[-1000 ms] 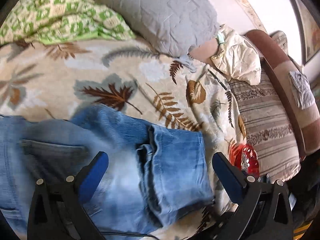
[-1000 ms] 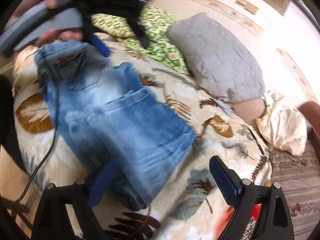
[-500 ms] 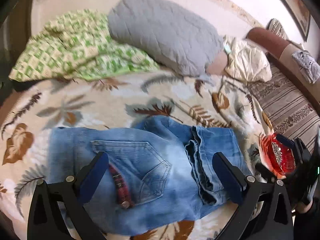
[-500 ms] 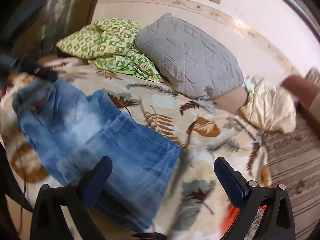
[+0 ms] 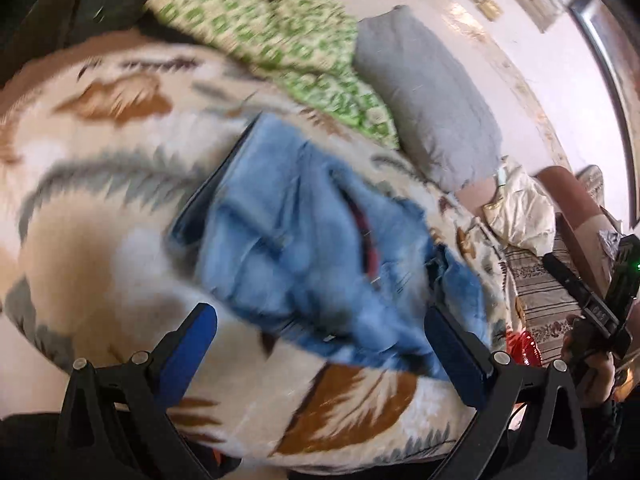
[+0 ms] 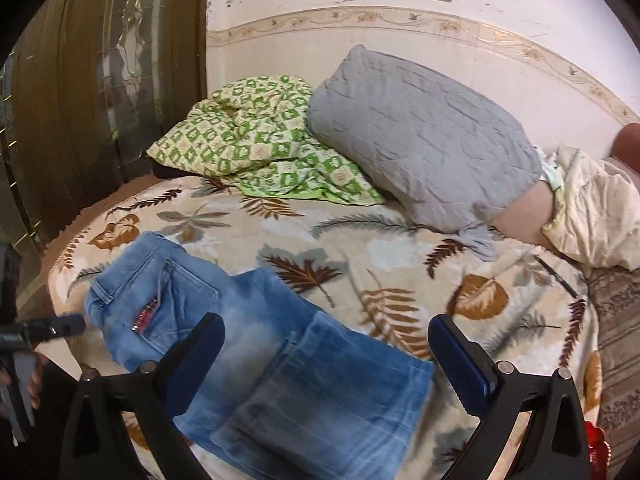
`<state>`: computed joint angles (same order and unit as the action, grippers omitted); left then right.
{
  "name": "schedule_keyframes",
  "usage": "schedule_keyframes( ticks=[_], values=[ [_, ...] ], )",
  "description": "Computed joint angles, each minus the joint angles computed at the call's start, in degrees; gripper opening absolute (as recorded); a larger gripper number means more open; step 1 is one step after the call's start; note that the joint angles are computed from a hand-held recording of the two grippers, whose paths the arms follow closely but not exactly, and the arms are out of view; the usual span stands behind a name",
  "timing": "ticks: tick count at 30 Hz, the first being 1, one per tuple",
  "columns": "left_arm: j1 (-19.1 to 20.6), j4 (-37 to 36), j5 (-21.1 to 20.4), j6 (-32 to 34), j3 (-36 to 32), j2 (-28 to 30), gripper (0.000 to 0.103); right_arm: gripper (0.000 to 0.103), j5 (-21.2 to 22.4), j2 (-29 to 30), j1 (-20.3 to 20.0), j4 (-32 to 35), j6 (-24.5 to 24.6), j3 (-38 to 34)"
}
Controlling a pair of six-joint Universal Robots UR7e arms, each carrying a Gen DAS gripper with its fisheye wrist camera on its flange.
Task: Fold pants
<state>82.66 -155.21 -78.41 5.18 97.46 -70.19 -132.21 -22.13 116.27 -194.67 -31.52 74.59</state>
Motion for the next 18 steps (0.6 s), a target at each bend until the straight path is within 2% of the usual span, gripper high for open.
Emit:
schedule_keyframes(
  ticks=[3,7,13,18],
  values=[
    [1.3,0.7,-0.5,-1.2,-1.3,1.5,0.103,0.103,0.0,1.0,0.0,2.1,0.6,-0.9],
    [3.5,2.2,-4.4,-3.9,-5.0,4.7,0.103,0.103,-0.5,1.5,0.0,2.7,-0.8,-0.5],
    [3.8,-0.4,-4.6,-4.5,-7.4,7.2,0.103,0.103,-1.3,0.7,-0.2,3.8,-0.1,0.4],
    [5.3,-0.9,-9.0,-2.8,-7.8,7.3,0.103,0.103,-0.7,0.5,0.2,5.8,1.2,-1.2]
  ],
)
